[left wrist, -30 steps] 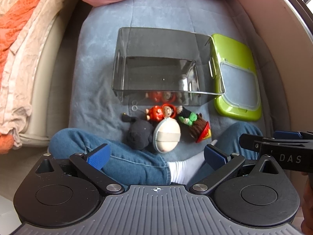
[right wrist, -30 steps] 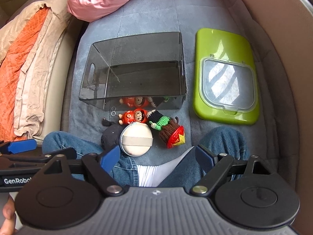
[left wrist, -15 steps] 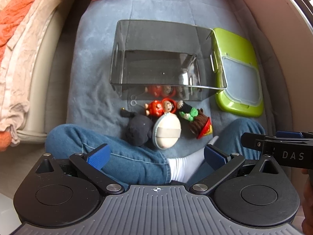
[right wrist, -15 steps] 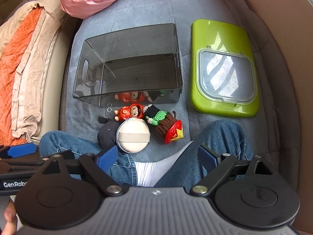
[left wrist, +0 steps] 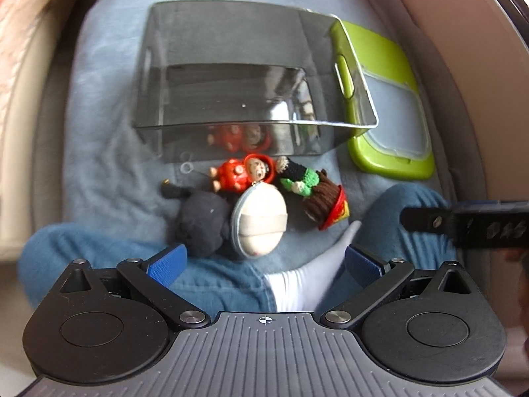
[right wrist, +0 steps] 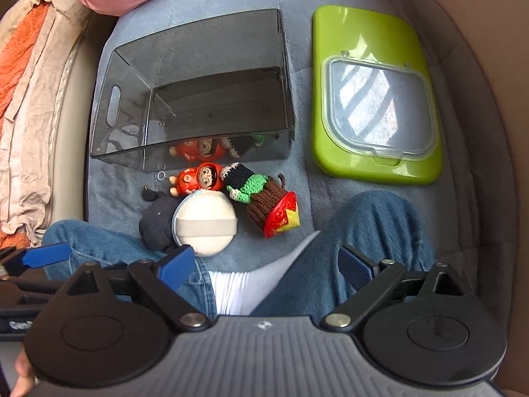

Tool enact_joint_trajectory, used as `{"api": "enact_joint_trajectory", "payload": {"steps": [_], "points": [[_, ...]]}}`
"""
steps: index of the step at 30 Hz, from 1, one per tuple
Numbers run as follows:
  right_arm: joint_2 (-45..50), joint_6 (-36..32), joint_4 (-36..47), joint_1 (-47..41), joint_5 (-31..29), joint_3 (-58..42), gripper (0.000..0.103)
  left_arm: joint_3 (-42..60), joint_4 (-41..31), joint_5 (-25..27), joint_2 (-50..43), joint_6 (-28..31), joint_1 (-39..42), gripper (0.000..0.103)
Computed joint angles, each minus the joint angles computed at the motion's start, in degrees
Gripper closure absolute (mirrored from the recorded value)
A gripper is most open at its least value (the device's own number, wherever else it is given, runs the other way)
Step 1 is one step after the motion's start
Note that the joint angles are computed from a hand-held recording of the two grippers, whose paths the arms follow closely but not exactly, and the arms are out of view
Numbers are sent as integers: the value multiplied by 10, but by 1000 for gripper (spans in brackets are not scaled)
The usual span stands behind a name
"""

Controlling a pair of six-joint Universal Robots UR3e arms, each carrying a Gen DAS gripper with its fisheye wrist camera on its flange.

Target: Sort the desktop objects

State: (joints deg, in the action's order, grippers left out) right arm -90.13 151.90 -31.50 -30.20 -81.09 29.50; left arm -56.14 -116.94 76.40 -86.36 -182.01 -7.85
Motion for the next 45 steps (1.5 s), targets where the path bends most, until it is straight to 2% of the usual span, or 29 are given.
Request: {"api": "enact_joint_trajectory", "payload": {"steps": [4,6,12,17,20,22,24,26,27,29,31,34,36,39,43,45], "points": [[-76,-18,-105,-29,35,183,8,-190,111,-44,54,84,40,0],[-106,-27,-151,-38,55,262,8,-249,151,-32,55,92,37,0],[-115,-83,-140,-80,107,369,8,-370,297,24,77,145,2,0],[-134,-123,-131,-152,158,464,9,-401,316,27,65,168,9,0],[-147,-202,-80,-221,214,500,9,-411,324,32,42,161,8,0],[-119,-313,11,-257,242,491,7,-420,335,31,28,156,8,0],[-54,-438,110,-260,246,471,1,-424,361,51,17,147,-8,0],[33,-548,175,-232,228,456,0,-418,361,57,12,146,-14,0],[53,-559,173,-220,225,460,0,-416,360,59,11,146,-15,0],[53,-531,128,-206,235,486,0,-414,358,59,11,144,-14,0],[26,-466,51,-198,254,517,0,-410,351,58,5,137,-10,0],[-50,-266,-166,-143,238,571,0,-383,328,57,-17,132,-6,0],[-51,-207,-224,-99,205,567,0,-371,320,55,-25,138,-6,0],[-20,-273,-156,-86,217,537,0,-371,320,48,-22,140,0,0],[-52,-378,-94,-107,241,521,0,-367,315,47,-27,128,5,1],[-72,-429,-66,-129,241,524,0,-357,306,50,-27,123,2,8]]}}
